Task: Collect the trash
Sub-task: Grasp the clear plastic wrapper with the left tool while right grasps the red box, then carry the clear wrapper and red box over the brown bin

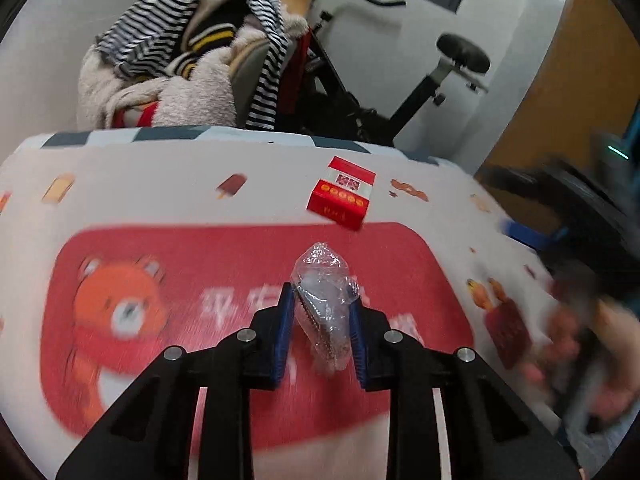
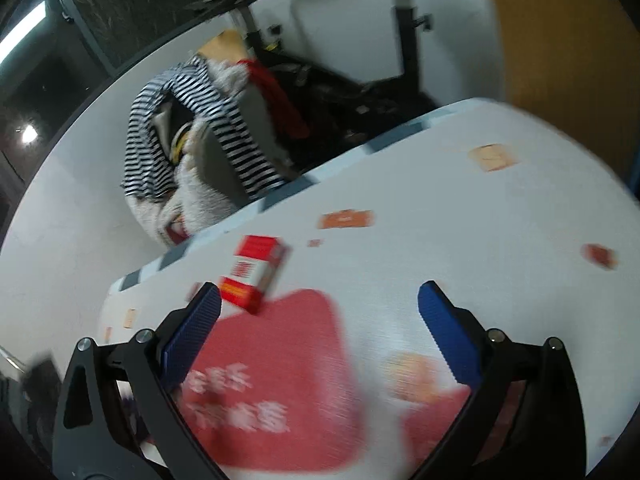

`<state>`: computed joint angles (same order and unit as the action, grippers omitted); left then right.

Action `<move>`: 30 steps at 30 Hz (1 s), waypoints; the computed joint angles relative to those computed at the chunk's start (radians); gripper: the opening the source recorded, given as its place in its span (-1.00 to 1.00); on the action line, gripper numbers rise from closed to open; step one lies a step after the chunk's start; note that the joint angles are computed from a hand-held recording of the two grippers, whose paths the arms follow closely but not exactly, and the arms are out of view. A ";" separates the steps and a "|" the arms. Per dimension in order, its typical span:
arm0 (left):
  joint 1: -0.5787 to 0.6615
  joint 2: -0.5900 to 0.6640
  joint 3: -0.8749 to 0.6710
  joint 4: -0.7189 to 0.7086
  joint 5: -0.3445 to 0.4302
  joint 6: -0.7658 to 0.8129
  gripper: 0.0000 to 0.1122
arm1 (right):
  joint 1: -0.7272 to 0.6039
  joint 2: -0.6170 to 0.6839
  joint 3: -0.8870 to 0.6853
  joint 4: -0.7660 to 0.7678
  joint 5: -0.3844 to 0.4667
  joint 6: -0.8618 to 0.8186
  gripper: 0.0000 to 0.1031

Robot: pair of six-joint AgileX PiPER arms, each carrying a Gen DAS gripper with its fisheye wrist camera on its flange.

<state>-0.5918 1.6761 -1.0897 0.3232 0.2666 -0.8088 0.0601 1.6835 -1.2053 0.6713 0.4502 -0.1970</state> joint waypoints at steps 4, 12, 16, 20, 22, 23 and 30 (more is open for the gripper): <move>-0.020 -0.162 0.180 0.274 -0.027 -0.314 -0.55 | 0.145 0.229 -0.303 -0.277 0.053 0.281 0.89; 0.086 -0.455 0.443 0.341 -0.017 -0.425 -0.55 | 0.295 0.636 -0.970 -0.729 0.517 0.644 0.87; 0.114 -0.562 0.517 0.318 0.012 -0.416 -0.55 | 0.318 0.748 -1.160 -0.816 0.644 0.695 0.71; 0.105 -0.652 0.579 0.307 0.033 -0.459 -0.55 | 0.334 0.687 -1.057 -0.837 0.606 0.613 0.32; 0.079 -0.683 0.593 0.340 0.060 -0.511 -0.55 | 0.327 0.587 -0.881 -0.817 0.511 0.572 0.29; 0.053 -0.704 0.599 0.364 0.085 -0.548 -0.55 | 0.334 0.528 -0.781 -0.808 0.454 0.542 0.26; -0.205 -0.767 0.592 0.510 0.297 -0.785 -0.55 | 0.374 0.168 -0.237 -0.744 0.196 0.413 0.21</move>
<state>-0.7965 0.9090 -0.4976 0.8332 0.5636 -1.5942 0.4339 1.8517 -1.4420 -0.0731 0.6459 0.2156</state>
